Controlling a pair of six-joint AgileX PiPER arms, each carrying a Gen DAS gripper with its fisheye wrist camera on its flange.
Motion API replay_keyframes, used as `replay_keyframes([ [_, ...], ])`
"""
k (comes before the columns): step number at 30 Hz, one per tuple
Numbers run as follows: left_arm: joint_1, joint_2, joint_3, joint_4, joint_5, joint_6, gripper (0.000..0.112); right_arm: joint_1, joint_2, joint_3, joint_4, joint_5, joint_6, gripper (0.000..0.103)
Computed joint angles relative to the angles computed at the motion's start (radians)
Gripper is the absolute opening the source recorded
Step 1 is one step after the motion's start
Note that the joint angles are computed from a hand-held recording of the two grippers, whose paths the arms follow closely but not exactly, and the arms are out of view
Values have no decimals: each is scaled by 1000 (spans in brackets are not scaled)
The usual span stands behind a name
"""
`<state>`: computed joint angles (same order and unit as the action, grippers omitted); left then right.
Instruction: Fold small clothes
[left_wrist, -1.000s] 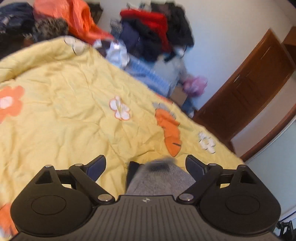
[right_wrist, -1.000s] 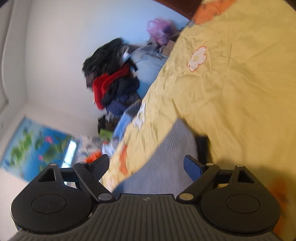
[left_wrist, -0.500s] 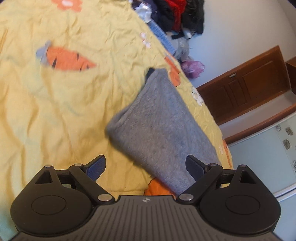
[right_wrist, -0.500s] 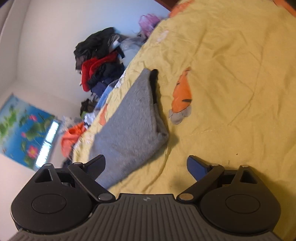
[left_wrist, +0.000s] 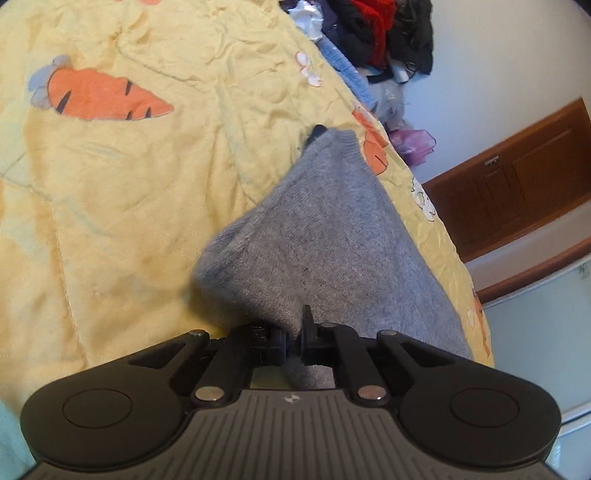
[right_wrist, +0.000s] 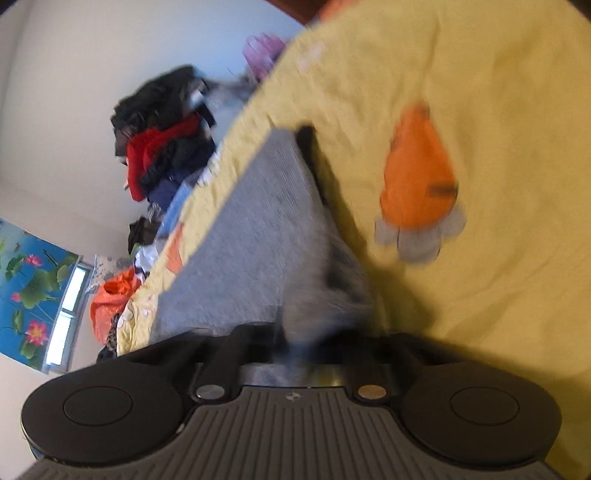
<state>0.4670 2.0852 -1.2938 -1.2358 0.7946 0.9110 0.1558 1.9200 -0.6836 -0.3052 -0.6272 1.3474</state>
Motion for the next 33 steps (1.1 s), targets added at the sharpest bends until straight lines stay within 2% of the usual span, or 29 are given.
replay_keyframes([
  [2,-14,-22,6,34,-33,-4,6,-1,-14,-10,-9,25,4,13],
  [4,-26,-58,21,46,-57,15,5,-15,-44,4,-22,3,14,13],
  [6,-15,-97,43,22,-37,61,5,-35,-89,14,-60,-3,36,12],
  [11,84,-180,94,-3,111,92,5,-62,-232,86,-134,4,47,12],
  [15,224,-238,188,29,255,156,4,-98,-345,255,-221,-83,104,12],
  [17,300,-263,246,76,303,210,4,-124,-406,366,-271,-144,143,12],
  [20,408,-279,320,200,345,288,5,-127,-525,525,-290,-144,152,12],
  [22,448,-272,344,271,326,358,5,-157,-570,596,-337,-138,169,12],
  [23,475,-279,358,277,304,407,5,-177,-603,614,-380,-107,196,15],
  [25,517,-282,316,293,321,430,5,-174,-705,607,-449,27,263,21],
  [26,539,-282,283,271,344,436,5,-167,-750,586,-479,92,275,34],
  [27,551,-291,251,232,349,440,7,-152,-780,553,-489,158,266,51],
  [28,547,-307,234,185,327,454,9,-146,-777,512,-490,197,234,60],
  [29,524,-323,224,142,277,466,19,-155,-749,461,-506,208,204,77],
  [30,474,-334,205,121,208,457,43,-171,-698,414,-491,180,134,82],
  [32,345,-340,193,87,31,456,77,-179,-566,280,-460,157,21,81],
  [33,280,-337,205,35,-51,509,77,-186,-488,192,-489,161,18,80],
])
